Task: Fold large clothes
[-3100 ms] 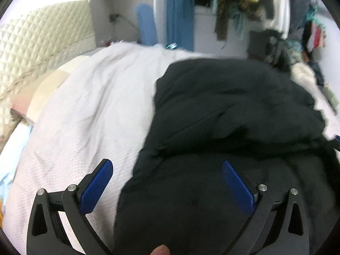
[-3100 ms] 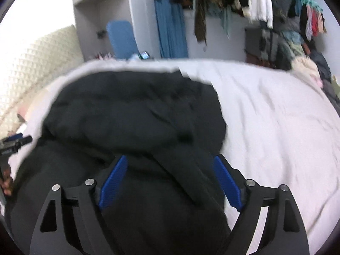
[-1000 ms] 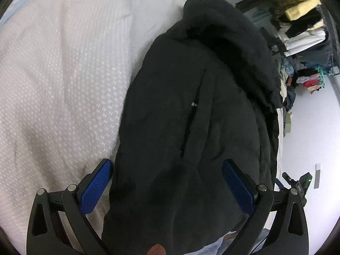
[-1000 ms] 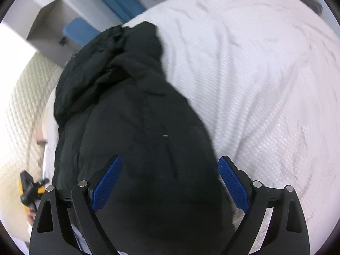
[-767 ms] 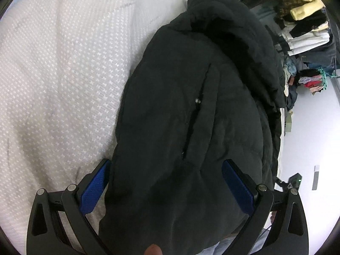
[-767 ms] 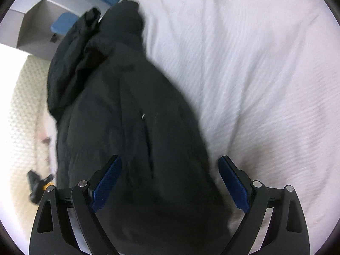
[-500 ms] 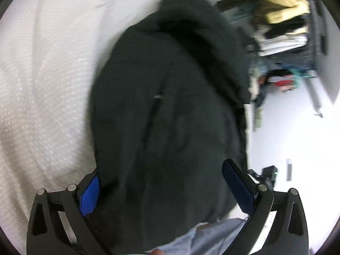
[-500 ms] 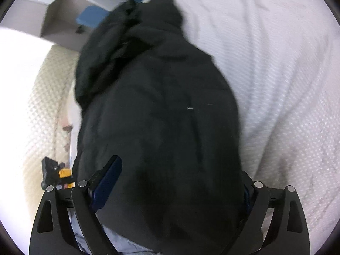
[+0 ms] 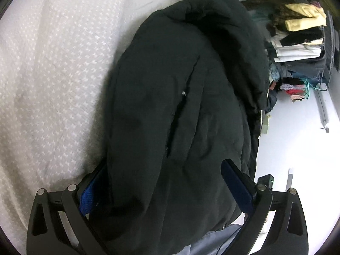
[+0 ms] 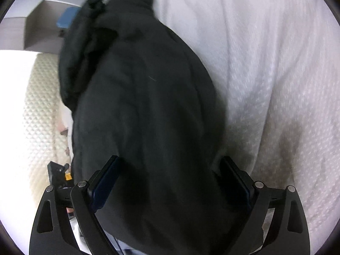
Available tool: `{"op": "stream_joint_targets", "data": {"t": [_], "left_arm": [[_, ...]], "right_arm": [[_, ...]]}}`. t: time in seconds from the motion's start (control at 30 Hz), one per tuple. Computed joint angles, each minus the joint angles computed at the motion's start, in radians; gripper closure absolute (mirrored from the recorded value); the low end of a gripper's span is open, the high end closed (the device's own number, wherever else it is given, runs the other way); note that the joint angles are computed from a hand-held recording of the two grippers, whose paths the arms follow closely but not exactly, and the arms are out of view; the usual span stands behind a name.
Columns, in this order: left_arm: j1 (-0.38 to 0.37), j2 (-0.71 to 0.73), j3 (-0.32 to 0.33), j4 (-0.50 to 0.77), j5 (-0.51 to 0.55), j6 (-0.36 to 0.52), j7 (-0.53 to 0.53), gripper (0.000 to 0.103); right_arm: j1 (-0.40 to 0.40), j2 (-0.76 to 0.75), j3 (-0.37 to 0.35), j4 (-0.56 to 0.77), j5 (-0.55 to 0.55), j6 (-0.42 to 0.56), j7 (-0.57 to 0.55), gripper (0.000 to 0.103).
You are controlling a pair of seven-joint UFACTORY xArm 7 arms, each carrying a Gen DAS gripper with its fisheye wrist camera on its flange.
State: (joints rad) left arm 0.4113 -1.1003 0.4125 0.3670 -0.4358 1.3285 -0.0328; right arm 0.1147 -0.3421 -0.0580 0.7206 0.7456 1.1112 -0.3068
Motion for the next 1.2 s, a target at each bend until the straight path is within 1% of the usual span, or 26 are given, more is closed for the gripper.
{"op": "stream_joint_targets", "data": {"t": [0.07, 0.13, 0.23, 0.33, 0.37, 0.4, 0.43, 0.5, 0.53, 0.57, 0.6, 0.63, 0.67, 0.7, 0.73, 0.77, 0.8, 0.87, 0.97, 1.17, 1.2], "left_arm": [[-0.042, 0.000, 0.006, 0.000, -0.037, 0.000, 0.028, 0.002], [-0.090, -0.019, 0.019, -0.003, -0.088, 0.007, 0.075, 0.002], [-0.114, -0.043, 0.026, -0.002, -0.132, 0.003, 0.108, 0.003], [-0.100, -0.037, 0.030, -0.013, -0.147, -0.004, 0.094, 0.011], [-0.090, -0.032, 0.033, -0.017, -0.142, -0.002, 0.087, 0.016], [-0.089, -0.020, 0.026, -0.018, -0.140, -0.010, 0.086, 0.024], [-0.093, -0.004, 0.018, -0.019, -0.139, -0.021, 0.086, 0.027], [-0.096, 0.018, 0.002, -0.037, -0.139, -0.050, 0.095, 0.038], [-0.095, 0.022, -0.009, -0.044, -0.137, -0.060, 0.094, 0.041], [-0.095, 0.027, -0.019, -0.049, -0.138, -0.073, 0.091, 0.048], [-0.094, 0.031, -0.016, -0.053, -0.140, -0.085, 0.094, 0.054], [-0.087, 0.026, -0.007, -0.054, -0.135, -0.082, 0.097, 0.058], [-0.084, 0.023, -0.006, -0.057, -0.138, -0.092, 0.102, 0.066], [-0.081, 0.014, -0.006, -0.058, -0.139, -0.097, 0.103, 0.073], [-0.075, 0.005, -0.001, -0.060, -0.136, -0.099, 0.108, 0.077], [-0.071, -0.014, -0.007, -0.064, -0.136, -0.106, 0.110, 0.084], [-0.073, -0.024, -0.013, -0.064, -0.134, -0.110, 0.109, 0.088], [-0.079, -0.033, -0.025, -0.069, -0.133, -0.128, 0.104, 0.091], [-0.090, -0.062, -0.049, -0.072, -0.118, -0.145, 0.091, 0.095], [-0.081, -0.186, -0.019, -0.038, -0.107, -0.098, 0.024, 0.099], [-0.078, -0.207, -0.013, -0.029, -0.104, -0.090, 0.010, 0.099]], "right_arm": [[0.010, 0.009, -0.003, 0.010, 0.015, 0.022, -0.029, 0.008], [0.025, -0.002, -0.014, 0.020, 0.064, 0.057, -0.087, 0.008], [0.042, -0.044, -0.024, 0.019, 0.138, 0.087, -0.178, 0.008], [0.046, -0.062, -0.037, 0.017, 0.193, 0.107, -0.233, 0.009], [0.046, -0.061, -0.041, 0.016, 0.215, 0.108, -0.245, 0.011], [0.043, -0.063, -0.042, 0.016, 0.227, 0.109, -0.252, 0.015], [0.036, -0.068, -0.036, 0.015, 0.217, 0.101, -0.249, 0.020], [0.023, -0.069, -0.028, 0.012, 0.187, 0.085, -0.233, 0.041], [0.013, -0.074, -0.032, 0.011, 0.164, 0.090, -0.227, 0.049], [0.006, -0.072, -0.031, 0.014, 0.142, 0.086, -0.220, 0.069], [0.002, -0.072, -0.026, 0.013, 0.122, 0.076, -0.214, 0.081], [0.002, -0.072, -0.026, 0.019, 0.117, 0.072, -0.212, 0.084], [0.004, -0.080, -0.026, 0.017, 0.117, 0.064, -0.218, 0.089], [0.010, -0.099, -0.026, 0.015, 0.116, 0.057, -0.240, 0.091], [0.013, -0.120, -0.027, 0.011, 0.104, 0.053, -0.260, 0.092], [0.021, -0.144, -0.015, 0.008, 0.092, 0.035, -0.271, 0.093], [0.034, -0.165, 0.003, 0.000, 0.086, 0.005, -0.271, 0.094], [0.056, -0.212, 0.018, -0.018, 0.077, -0.054, -0.270, 0.095], [0.095, -0.260, -0.004, -0.040, 0.108, -0.108, -0.270, 0.096], [0.134, -0.348, -0.071, -0.066, 0.198, -0.154, -0.239, 0.099], [0.140, -0.370, -0.086, -0.071, 0.204, -0.146, -0.248, 0.099]]}}
